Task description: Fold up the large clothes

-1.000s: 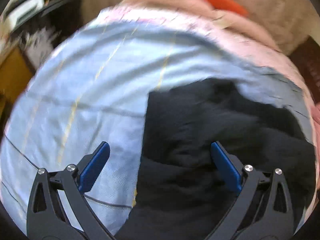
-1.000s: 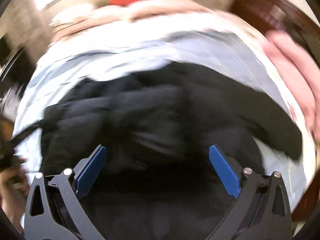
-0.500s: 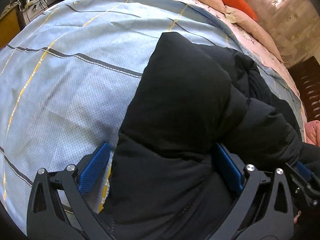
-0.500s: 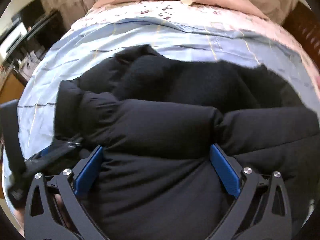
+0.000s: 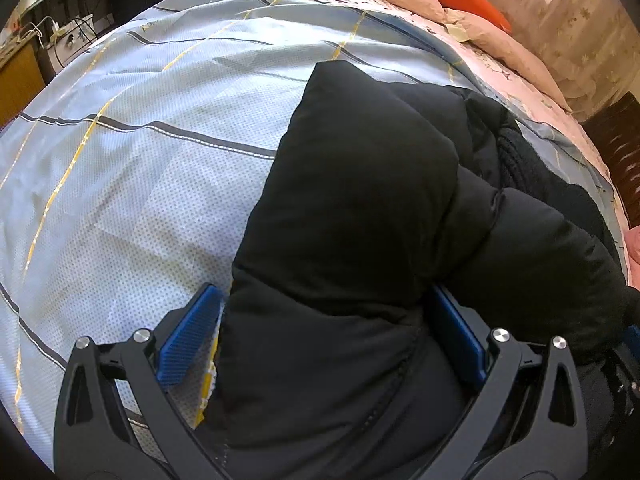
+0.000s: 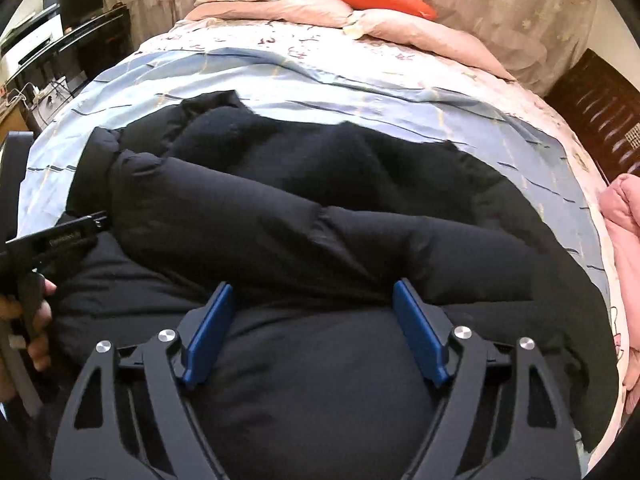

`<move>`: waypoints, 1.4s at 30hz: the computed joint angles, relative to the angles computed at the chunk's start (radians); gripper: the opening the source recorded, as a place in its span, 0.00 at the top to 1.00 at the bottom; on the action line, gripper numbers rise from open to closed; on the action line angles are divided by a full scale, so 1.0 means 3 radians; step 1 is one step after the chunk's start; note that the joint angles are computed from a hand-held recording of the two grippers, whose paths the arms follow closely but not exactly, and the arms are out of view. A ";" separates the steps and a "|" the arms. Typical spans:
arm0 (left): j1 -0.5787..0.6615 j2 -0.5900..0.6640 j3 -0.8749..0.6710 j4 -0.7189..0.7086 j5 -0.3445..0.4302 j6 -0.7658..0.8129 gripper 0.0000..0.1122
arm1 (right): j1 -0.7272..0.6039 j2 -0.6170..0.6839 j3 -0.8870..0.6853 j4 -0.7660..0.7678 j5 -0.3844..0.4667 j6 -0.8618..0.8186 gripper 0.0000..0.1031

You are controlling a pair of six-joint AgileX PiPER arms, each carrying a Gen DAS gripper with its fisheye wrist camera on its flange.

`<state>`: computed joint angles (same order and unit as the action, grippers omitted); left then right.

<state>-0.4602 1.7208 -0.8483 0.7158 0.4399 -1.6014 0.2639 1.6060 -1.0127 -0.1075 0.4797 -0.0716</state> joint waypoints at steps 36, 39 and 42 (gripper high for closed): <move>-0.1259 0.0431 -0.2083 -0.0164 0.1922 0.0289 0.10 | -0.4507 0.2479 -0.2760 0.3527 0.2004 -0.0430 0.01; -0.1398 0.0945 -0.2870 -0.0605 0.1868 0.0932 0.10 | -0.4454 0.2345 -0.2614 0.3716 0.1715 -0.0578 0.05; -0.1589 0.1534 -0.3736 -0.0672 0.2382 0.1421 0.10 | -0.4224 0.2425 -0.3032 0.3033 0.1633 -0.0264 0.34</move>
<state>-0.9369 2.1811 -1.9692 0.5143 1.1544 -1.1751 -1.0034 2.3334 -1.9224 0.8025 0.9696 -0.1507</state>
